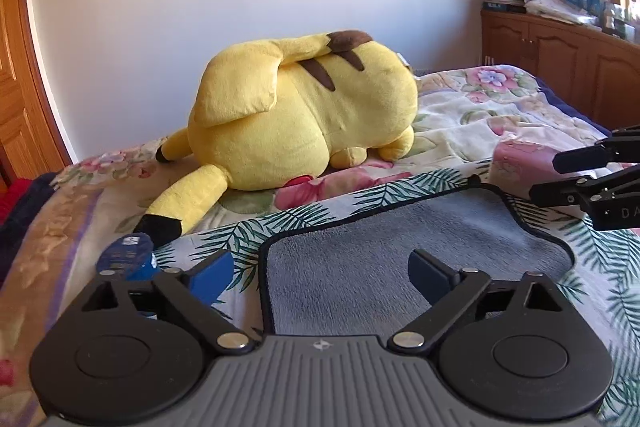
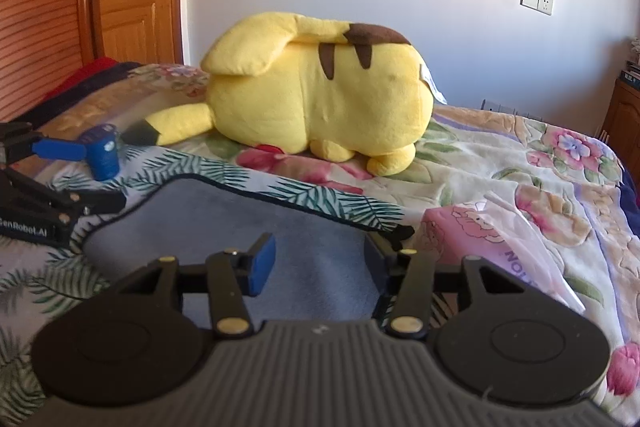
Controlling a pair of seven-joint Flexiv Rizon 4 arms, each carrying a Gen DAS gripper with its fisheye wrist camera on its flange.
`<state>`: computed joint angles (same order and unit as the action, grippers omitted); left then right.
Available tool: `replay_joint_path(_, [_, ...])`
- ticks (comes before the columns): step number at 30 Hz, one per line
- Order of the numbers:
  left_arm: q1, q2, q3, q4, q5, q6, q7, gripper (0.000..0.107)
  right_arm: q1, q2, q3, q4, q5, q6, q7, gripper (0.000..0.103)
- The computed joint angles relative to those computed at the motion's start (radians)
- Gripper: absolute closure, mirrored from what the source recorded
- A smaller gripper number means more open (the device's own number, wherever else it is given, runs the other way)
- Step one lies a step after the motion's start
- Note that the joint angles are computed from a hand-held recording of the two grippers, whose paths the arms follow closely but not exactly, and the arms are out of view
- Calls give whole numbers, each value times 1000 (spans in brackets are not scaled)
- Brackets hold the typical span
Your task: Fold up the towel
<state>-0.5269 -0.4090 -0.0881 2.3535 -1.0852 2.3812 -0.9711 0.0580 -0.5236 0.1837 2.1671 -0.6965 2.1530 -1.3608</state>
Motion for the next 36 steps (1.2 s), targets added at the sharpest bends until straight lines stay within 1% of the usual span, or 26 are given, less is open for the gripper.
replay_joint_path(2, [-21,16,-7,10,-30,13,13,23,-25,11,18,17,-27,12,23,43])
replay_joint_path(4, [-38,33,-18,19,-61,25,28,21,-20,28,15,39,-22,22,26,23])
replay_joint_path(5, [-49,40,-25,21,-83,32,43,21,-11,37,9,51,-7,30,19,19])
replay_joint_path(7, [-65,51,-40,18,-128,48,73,20,0,54,5,74,15,42,19,7])
replay_joint_path(9, [-80,62,-57,20,-161,71,87,20,9,67,0,93,38,43,25,0])
replay_joint_path(13, [-104,84,-88,19,-225,104,127,20,6,93,-2,125,32,33,26,0])
replay_joint_path(17, [-124,108,-112,23,-273,132,134,20,11,120,-9,159,45,45,1,0])
replay_joint_path(21, [-146,129,-135,16,-332,158,169,20,2,148,-5,180,39,48,7,0])
replay_joint_path(25, [-174,147,-159,8,-399,202,200,20,-25,182,-1,208,4,70,43,0])
replay_joint_path(27, [-191,150,-174,-3,-448,233,225,20,-46,202,-1,225,-33,85,72,0])
replay_joint_path(31, [-224,170,-198,-12,-512,268,248,20,-80,255,-18,261,-106,113,130,0])
replay_joint_path(36, [-266,198,-228,-39,-600,294,291,20,-101,324,-53,306,-173,150,171,0])
